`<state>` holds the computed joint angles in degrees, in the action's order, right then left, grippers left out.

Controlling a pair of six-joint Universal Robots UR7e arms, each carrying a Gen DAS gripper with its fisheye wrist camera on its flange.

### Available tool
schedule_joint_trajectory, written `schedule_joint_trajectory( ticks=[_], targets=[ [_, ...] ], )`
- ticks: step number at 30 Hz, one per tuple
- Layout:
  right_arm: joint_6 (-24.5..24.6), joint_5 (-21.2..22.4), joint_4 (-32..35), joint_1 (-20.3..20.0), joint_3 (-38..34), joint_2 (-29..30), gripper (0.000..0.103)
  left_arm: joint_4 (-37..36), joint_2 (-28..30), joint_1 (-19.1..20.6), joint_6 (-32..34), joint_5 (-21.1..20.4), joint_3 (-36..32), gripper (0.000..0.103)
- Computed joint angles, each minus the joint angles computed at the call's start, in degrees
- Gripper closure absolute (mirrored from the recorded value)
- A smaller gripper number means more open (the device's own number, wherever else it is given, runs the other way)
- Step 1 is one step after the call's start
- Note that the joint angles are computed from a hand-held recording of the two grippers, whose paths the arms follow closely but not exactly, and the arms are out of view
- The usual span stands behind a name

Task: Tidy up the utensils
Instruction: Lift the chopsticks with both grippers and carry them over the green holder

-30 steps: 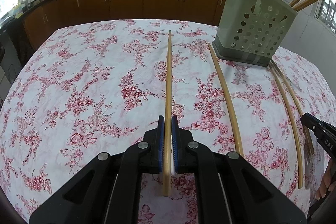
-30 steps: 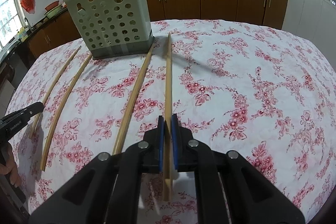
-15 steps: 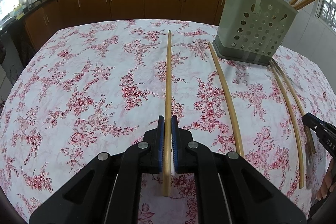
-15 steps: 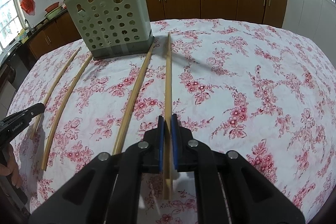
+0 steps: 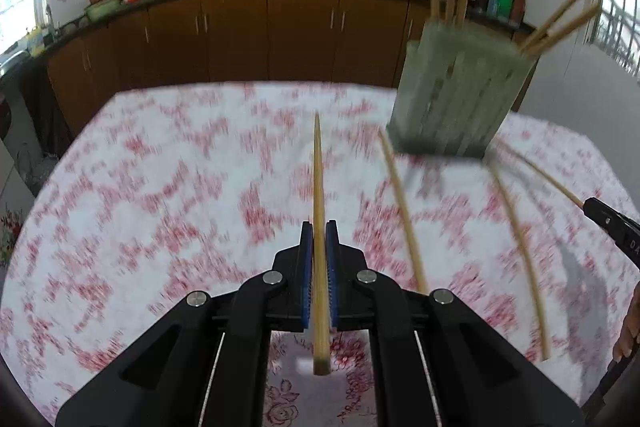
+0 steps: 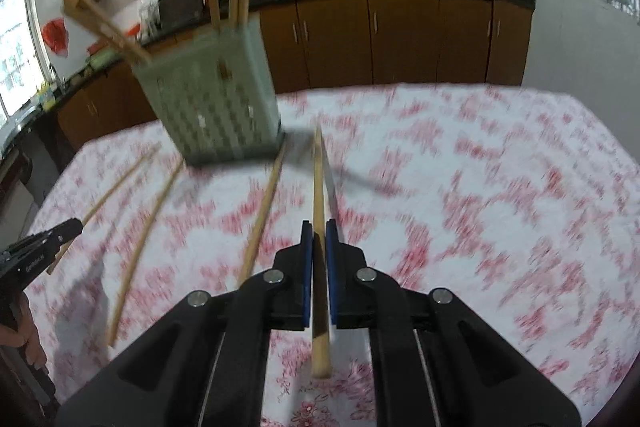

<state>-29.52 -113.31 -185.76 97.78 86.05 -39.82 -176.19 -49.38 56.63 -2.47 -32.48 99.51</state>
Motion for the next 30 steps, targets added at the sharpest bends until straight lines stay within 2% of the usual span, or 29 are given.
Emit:
schedule_joint_trajectory(
  ticks=[10,15,20,24,30],
  targets=[
    [-1.5,6.1,-5.4,2.5,-1.7,-2.1,0.095,-9.3,-1.1,-2.8,9.2,-1.9,-3.8,0.096],
    [-2.5,8.9,-6.4,4.0,-2.2,-3.4,0.095,-12.4,-2.0,-4.3,13.5,-3.0,-4.9,0.096],
    [-1.7,13.6,-5.6,5.5,-2.8,-5.1,0.095,-14.4,-2.1,-5.6,16.5,-4.8,-6.2,0.096],
    [-1.9,17.1,-7.3,6.7,-4.6,-4.9,0.095,-17.8,-0.7,-6.8,20.6,-7.9,-8.6,0.096],
    [-1.3,20.1,-9.7,7.7,-11.4,-1.0,0.095,-26.2,5.4,-7.9,29.0,-12.3,-18.1,0.096]
  ],
)
